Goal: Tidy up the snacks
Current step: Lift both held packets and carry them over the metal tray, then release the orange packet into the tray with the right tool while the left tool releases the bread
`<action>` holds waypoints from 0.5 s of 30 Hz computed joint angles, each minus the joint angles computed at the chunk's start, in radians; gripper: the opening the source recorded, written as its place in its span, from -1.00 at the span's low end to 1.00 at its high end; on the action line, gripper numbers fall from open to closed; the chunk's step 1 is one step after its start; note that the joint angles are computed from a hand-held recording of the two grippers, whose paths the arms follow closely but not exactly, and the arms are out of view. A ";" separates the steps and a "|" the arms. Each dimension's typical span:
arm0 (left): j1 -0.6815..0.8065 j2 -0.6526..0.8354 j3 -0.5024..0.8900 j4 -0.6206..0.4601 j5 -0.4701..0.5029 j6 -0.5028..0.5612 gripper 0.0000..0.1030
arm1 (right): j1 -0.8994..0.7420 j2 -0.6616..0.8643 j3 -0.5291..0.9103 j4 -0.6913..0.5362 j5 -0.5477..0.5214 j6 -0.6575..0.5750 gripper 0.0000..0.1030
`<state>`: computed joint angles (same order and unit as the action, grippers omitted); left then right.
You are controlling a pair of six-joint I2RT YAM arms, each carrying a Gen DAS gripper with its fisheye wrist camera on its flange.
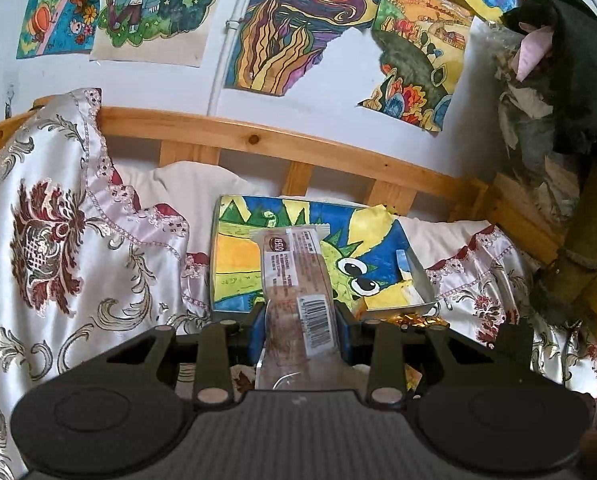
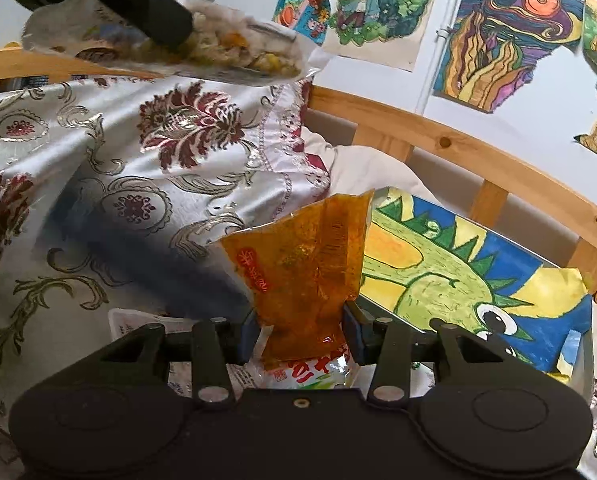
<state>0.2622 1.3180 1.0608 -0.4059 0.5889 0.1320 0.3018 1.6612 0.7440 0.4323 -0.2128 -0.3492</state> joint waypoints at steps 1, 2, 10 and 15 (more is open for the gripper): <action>-0.003 0.001 0.002 -0.002 -0.006 0.000 -0.25 | 0.001 -0.004 -0.001 0.000 -0.002 0.001 -0.11; -0.007 0.002 0.002 0.000 -0.012 -0.003 -0.25 | 0.002 -0.010 -0.003 0.002 -0.002 0.002 -0.11; -0.091 0.092 0.077 0.014 -0.091 -0.019 -0.25 | -0.024 -0.062 0.001 0.033 0.001 0.016 -0.11; -0.172 0.200 0.150 0.101 -0.146 -0.066 -0.25 | -0.067 -0.053 0.037 0.074 0.009 0.008 -0.11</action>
